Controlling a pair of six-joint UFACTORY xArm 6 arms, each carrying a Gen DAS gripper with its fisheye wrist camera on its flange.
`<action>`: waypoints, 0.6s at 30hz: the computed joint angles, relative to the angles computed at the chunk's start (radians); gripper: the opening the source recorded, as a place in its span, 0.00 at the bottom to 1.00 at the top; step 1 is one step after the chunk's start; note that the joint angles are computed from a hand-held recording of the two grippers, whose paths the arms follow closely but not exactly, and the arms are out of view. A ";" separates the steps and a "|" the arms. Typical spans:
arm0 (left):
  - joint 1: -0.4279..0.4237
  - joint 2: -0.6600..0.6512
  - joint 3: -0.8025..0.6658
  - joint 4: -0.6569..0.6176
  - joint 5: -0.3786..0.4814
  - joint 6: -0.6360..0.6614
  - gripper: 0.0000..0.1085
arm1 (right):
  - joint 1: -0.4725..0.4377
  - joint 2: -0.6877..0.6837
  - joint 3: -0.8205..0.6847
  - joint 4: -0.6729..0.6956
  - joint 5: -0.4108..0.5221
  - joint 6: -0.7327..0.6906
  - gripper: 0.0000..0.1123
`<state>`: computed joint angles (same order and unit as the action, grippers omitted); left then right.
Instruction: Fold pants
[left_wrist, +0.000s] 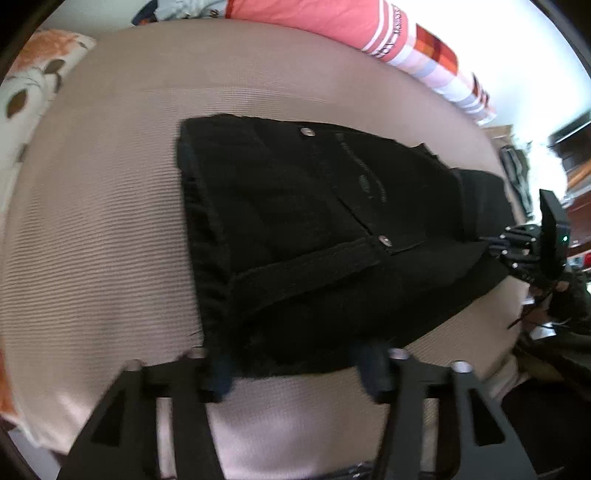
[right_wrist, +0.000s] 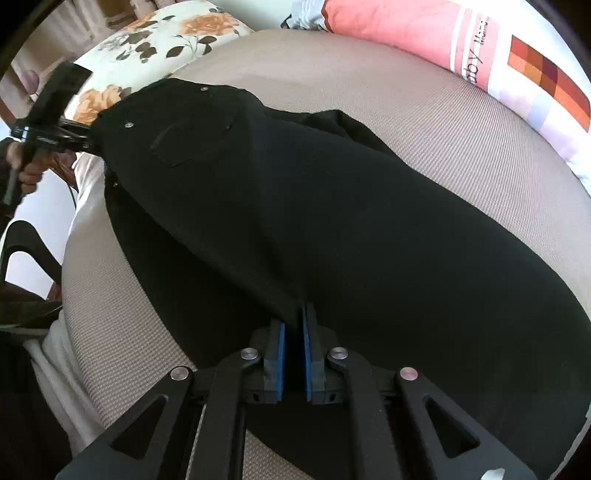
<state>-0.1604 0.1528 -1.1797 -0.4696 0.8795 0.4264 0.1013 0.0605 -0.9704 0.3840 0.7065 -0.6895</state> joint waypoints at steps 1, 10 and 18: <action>0.007 -0.019 0.006 0.028 0.012 -0.006 0.63 | 0.002 0.004 0.000 -0.011 -0.005 0.009 0.06; 0.133 -0.153 0.074 -0.146 0.058 -0.322 0.64 | 0.016 0.015 0.005 -0.022 -0.034 0.027 0.06; 0.059 -0.204 0.209 -0.290 -0.017 -0.566 0.61 | 0.017 -0.001 0.028 -0.013 -0.053 0.018 0.06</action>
